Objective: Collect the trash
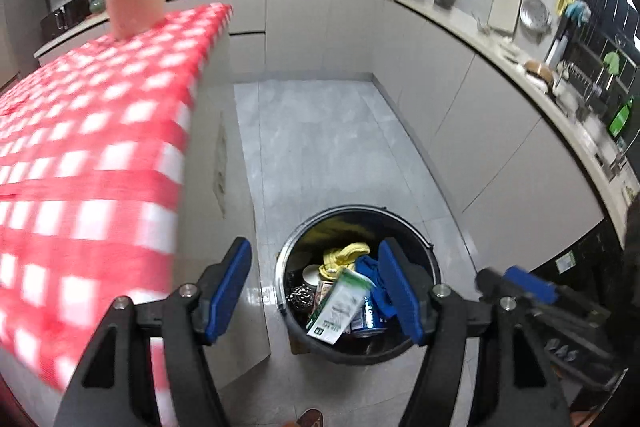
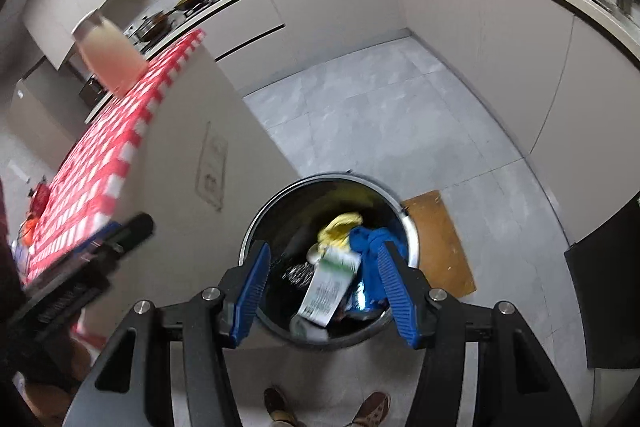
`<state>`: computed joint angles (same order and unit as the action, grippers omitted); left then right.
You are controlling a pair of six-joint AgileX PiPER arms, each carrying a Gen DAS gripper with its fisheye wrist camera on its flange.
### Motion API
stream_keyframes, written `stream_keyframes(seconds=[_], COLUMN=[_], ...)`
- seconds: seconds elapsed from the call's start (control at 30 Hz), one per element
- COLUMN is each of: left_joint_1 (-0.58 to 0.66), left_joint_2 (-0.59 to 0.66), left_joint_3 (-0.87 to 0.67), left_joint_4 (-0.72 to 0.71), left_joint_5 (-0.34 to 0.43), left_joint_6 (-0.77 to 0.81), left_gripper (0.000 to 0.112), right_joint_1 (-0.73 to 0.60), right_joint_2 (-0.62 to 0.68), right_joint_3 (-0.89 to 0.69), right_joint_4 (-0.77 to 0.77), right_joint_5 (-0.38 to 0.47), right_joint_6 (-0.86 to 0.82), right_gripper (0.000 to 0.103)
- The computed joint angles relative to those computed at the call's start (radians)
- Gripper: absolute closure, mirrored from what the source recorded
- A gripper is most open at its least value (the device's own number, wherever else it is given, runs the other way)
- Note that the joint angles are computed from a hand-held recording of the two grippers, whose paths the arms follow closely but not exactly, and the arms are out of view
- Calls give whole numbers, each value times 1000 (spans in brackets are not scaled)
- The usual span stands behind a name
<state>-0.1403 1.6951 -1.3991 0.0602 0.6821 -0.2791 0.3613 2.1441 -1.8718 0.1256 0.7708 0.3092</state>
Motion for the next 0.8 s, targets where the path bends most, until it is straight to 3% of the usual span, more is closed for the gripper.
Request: stream_keyframes(seconds=[0.23,0.37,0.47,0.57,0.63,0.8], left_joint_1=[67,146,275,409,521,818], left_joint_2=[-254,-424,-567,-665,-729,-831], left_joint_3=[121,229,308,346,371,400], left_joint_4=[-18,-62,-184,-292,-375,-585], left_joint_5=[66,62,111,185,244,418], left_joint_6=[63,179,342,484,605,889], left_gripper=[39,37,33,29,24,24], right_joint_1=[139,265,402,550,684,890], right_joint_2=[-181,-297,-379,-432,-447,-474], right_joint_3=[158,251,306,323,304,281], right_joint_4=[-31,-155,-330,-486,-644,-833], right_joint_5=[-17,-40,-19,54,171,365], right_joint_6=[72,238,440,621,772,988], right_gripper=[44,39,36,34,32,25])
